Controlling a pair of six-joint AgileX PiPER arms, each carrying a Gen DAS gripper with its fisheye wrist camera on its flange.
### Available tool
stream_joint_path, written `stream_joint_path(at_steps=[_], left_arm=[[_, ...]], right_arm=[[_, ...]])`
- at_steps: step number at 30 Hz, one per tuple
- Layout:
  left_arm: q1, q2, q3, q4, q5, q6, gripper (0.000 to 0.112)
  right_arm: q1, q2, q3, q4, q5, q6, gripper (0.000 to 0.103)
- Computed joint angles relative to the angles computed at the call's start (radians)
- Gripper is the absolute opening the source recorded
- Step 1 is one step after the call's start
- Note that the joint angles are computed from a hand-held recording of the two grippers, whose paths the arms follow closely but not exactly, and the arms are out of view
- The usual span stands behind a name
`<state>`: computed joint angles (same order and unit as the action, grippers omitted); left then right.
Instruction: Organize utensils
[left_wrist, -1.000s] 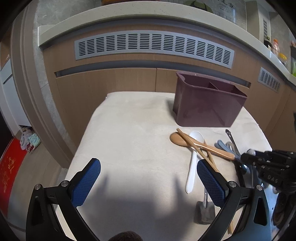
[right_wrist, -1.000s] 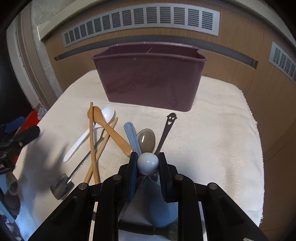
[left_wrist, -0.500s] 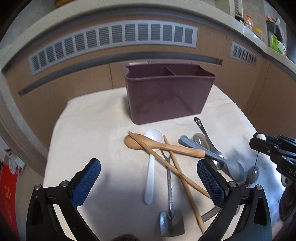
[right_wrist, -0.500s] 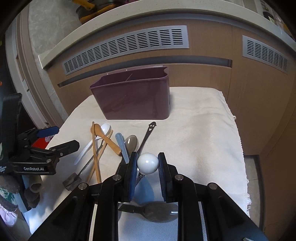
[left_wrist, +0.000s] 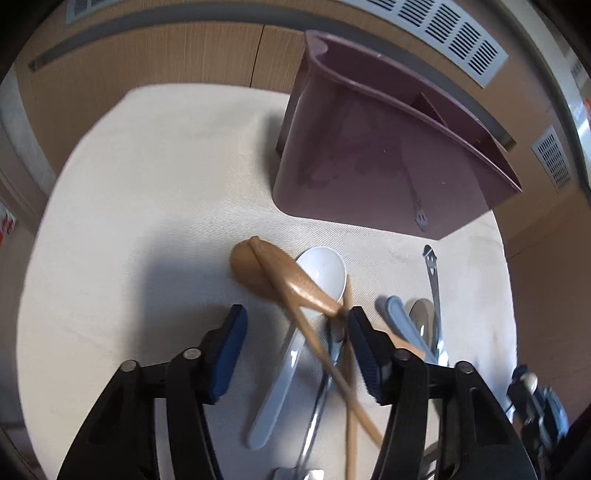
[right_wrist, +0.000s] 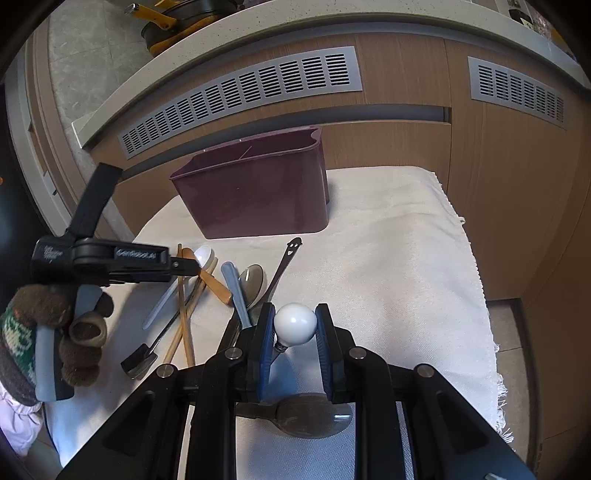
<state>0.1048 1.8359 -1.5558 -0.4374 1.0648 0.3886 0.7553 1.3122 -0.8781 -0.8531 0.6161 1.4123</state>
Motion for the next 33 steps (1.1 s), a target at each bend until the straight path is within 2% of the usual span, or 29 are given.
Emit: stream_joint_path(at_steps=[2, 4, 7, 10, 16, 20, 23, 33], left_arm=[[-0.024, -0.003, 0.003, 0.014, -0.03, -0.006, 0.048], [-0.038, -0.011, 0.019, 0.002, -0.053, 0.022, 0.032], [-0.052, -0.056, 0.087, -0.011, -0.118, 0.077, 0.019], [-0.014, -0.103, 0.141, -0.106, -0.127, 0.189, 0.013], [0.079, -0.302, 0.351, -0.289, -0.187, 0.439, 0.01], [0.152, -0.384, 0.391, -0.391, -0.145, 0.55, 0.007], [0.217, -0.433, 0.39, -0.467, -0.084, 0.615, 0.007], [0.381, -0.538, 0.34, -0.608, 0.104, 0.691, 0.007]], right_arm=[[0.005, 0.001, -0.006, -0.003, 0.01, -0.003, 0.02], [0.015, 0.003, -0.016, -0.009, 0.026, -0.001, 0.021], [0.032, 0.0, -0.037, -0.003, 0.049, -0.013, 0.021], [0.07, -0.011, -0.055, -0.027, 0.093, -0.011, 0.021], [0.13, -0.011, -0.114, -0.049, 0.176, -0.025, 0.021], [0.184, -0.014, -0.161, -0.076, 0.259, -0.026, 0.021], [0.232, -0.021, -0.2, -0.105, 0.328, -0.033, 0.021], [0.361, -0.02, -0.308, -0.19, 0.514, -0.054, 0.02]])
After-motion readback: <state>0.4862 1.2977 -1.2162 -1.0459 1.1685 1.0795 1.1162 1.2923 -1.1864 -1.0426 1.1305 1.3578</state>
